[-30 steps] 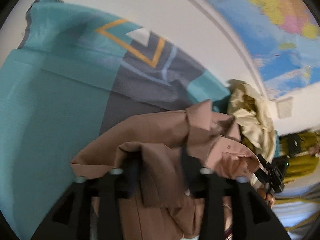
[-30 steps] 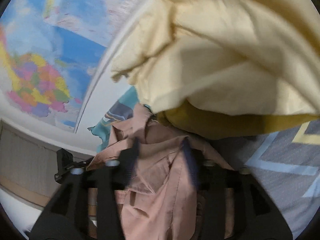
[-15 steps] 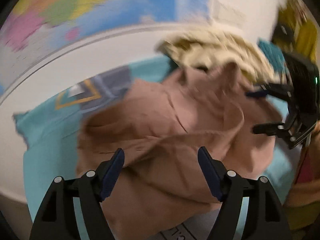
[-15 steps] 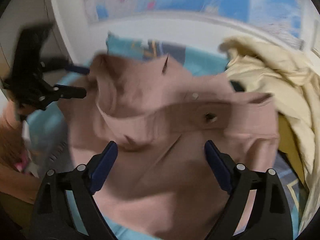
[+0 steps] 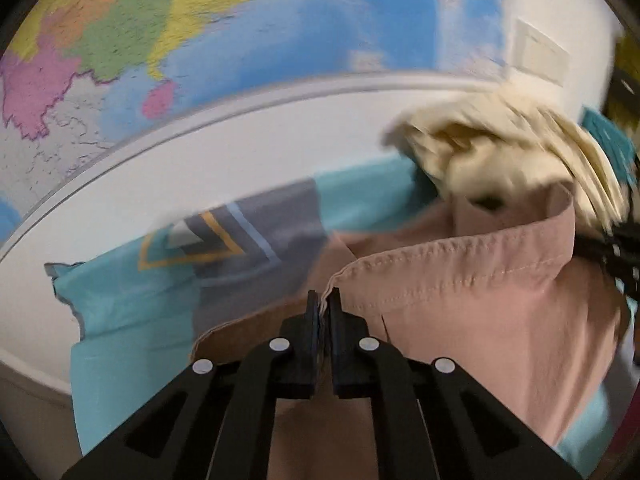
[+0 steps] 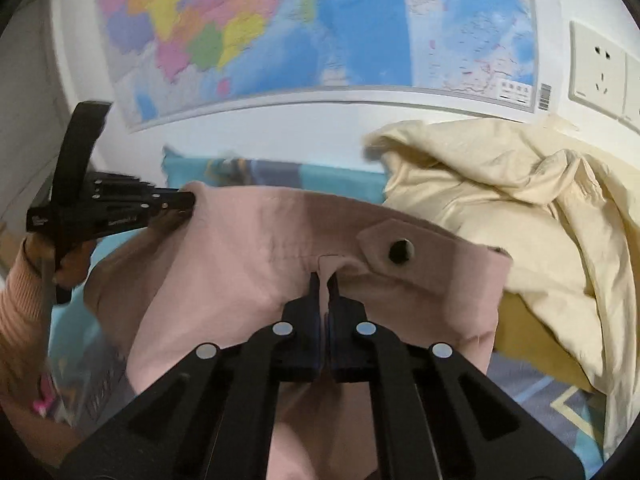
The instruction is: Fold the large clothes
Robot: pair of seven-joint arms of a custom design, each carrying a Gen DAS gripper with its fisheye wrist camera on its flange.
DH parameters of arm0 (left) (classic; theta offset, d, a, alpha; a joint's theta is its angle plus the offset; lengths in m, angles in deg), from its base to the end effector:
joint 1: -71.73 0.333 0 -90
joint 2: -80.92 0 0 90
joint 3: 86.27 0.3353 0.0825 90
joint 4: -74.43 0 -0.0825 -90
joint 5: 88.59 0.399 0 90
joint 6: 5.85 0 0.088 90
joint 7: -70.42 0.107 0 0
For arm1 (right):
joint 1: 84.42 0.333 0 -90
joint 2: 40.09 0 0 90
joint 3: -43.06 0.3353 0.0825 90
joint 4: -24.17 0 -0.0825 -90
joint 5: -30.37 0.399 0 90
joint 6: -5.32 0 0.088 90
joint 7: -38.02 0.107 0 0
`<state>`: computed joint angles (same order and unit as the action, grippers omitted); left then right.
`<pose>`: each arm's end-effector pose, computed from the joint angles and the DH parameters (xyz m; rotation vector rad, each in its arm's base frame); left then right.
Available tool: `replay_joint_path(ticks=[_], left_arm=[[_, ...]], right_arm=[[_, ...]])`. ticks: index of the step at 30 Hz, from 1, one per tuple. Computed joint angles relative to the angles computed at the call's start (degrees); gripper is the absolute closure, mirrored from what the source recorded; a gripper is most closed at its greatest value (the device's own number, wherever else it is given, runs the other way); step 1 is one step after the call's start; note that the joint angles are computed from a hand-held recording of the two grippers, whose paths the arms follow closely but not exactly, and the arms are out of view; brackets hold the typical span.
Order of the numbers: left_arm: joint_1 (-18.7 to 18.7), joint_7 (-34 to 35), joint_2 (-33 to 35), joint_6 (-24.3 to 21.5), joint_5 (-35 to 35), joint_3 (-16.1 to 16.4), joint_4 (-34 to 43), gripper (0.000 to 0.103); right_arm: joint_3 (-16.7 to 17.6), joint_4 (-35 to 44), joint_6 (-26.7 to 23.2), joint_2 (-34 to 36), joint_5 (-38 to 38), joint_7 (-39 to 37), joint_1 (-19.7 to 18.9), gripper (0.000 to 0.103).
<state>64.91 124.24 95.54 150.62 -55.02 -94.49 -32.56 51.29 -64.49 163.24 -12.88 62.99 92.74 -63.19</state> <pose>0.6506 -0.1887 0.4572 -1.7254 1.8738 -0.5881 0.6783 0.3337 0.4686 -2.0741 1.0449 -0.2703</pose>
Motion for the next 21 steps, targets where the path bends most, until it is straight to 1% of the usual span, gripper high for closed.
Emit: replay_joint_path(ticks=[1, 2, 3, 4, 5, 6, 7, 8, 9, 10, 11, 12, 13, 14, 15, 16, 17, 18, 19, 21], left_arm=[[-0.2, -0.7, 1.8, -3.3, -0.6, 0.3, 2.8, 0.084], [-0.6, -1.3, 3.6, -6.6, -0.7, 0.6, 5.3, 0.073], [-0.9, -1.6, 4.9, -8.7, -0.5, 0.9, 7.0, 0.071], [-1.0, -1.7, 5.4, -9.9, -0.2, 1.1, 7.4, 0.069], [-0.4, -1.4, 5.3, -9.8, -0.9, 0.9, 6.7, 0.068], [0.5, -1.4, 4.3, -8.2, -1.9, 0.7, 4.9, 0.066], [2.2, -0.7, 2.2, -4.5, -4.2, 0.0, 1.5, 0.060], [3.5, -0.5, -0.2, -0.8, -5.6, -0.2, -2.3, 0.058], [4.1, -1.0, -2.3, 2.2, -6.0, 0.0, -5.3, 0.056], [4.8, -1.6, -4.9, 5.5, -6.2, 0.3, -9.0, 0.050], [5.4, -2.0, -7.6, 9.0, -6.3, 0.6, -12.8, 0.042], [5.4, -3.3, -9.8, 10.5, -5.5, 0.9, -15.5, 0.039], [5.5, -4.9, -12.7, 12.7, -3.9, 1.4, -19.3, 0.036], [5.7, -5.2, -14.8, 14.3, -3.3, 1.5, -22.2, 0.035], [5.6, -5.1, -16.5, 15.0, -3.1, 1.5, -24.2, 0.035], [5.5, -5.1, -18.3, 15.4, -2.8, 1.5, -26.5, 0.034], [5.3, -4.7, -19.9, 16.4, -3.5, 1.7, -29.0, 0.028], [4.2, -2.6, -21.0, 17.3, -6.4, 2.4, -31.2, 0.023], [2.0, 1.3, -22.1, 18.6, -10.9, 4.0, -33.8, 0.021], [-3.5, 8.8, -23.0, 21.3, -19.8, 8.3, -37.6, 0.021]], right_arm=[[-3.4, 3.4, -1.9, 2.8, -5.1, 5.6, 2.7, 0.099], [-5.3, 6.6, -4.2, 5.2, -7.6, 8.3, 4.1, 0.099], [-5.4, 10.4, -8.2, 8.1, -11.9, 11.8, 4.1, 0.098], [-7.4, 12.2, -10.0, 9.7, -12.5, 12.8, 5.5, 0.096], [-7.9, 13.1, -10.7, 10.7, -14.0, 14.1, 5.9, 0.092], [-7.6, 13.5, -11.2, 11.1, -14.9, 14.3, 5.6, 0.090], [-6.9, 12.5, -11.0, 10.4, -14.9, 13.8, 4.9, 0.087], [-6.4, 11.7, -10.5, 9.9, -14.7, 13.6, 4.4, 0.078], [-5.9, 10.0, -9.1, 8.7, -14.2, 13.1, 3.8, 0.065], [-5.0, 7.7, -7.1, 7.1, -13.3, 11.9, 3.0, 0.059], [-3.6, 5.2, -5.0, 5.3, -11.5, 10.0, 1.7, 0.050], [-0.3, 1.6, -2.6, 2.6, -7.1, 5.5, -1.4, 0.046], [1.3, -0.4, -1.6, 1.0, -4.0, 2.5, -3.1, 0.045], [2.8, -3.0, -0.2, -1.0, -0.6, -1.0, -4.9, 0.042], [4.4, -6.7, 1.6, -3.8, 3.7, -5.0, -6.9, 0.038], [4.7, -8.6, 2.2, -5.1, 6.2, -7.2, -7.7, 0.037], [5.1, -10.9, 2.1, -6.8, 9.2, -9.8, -8.7, 0.033], [5.2, -14.0, 1.5, -8.9, 12.3, -12.2, -9.9, 0.028], [4.3, -15.2, 1.3, -9.5, 12.7, -12.1, -9.5, 0.026], [2.0, -19.8, 0.1, -11.9, 13.4, -11.7, -8.9, 0.024]])
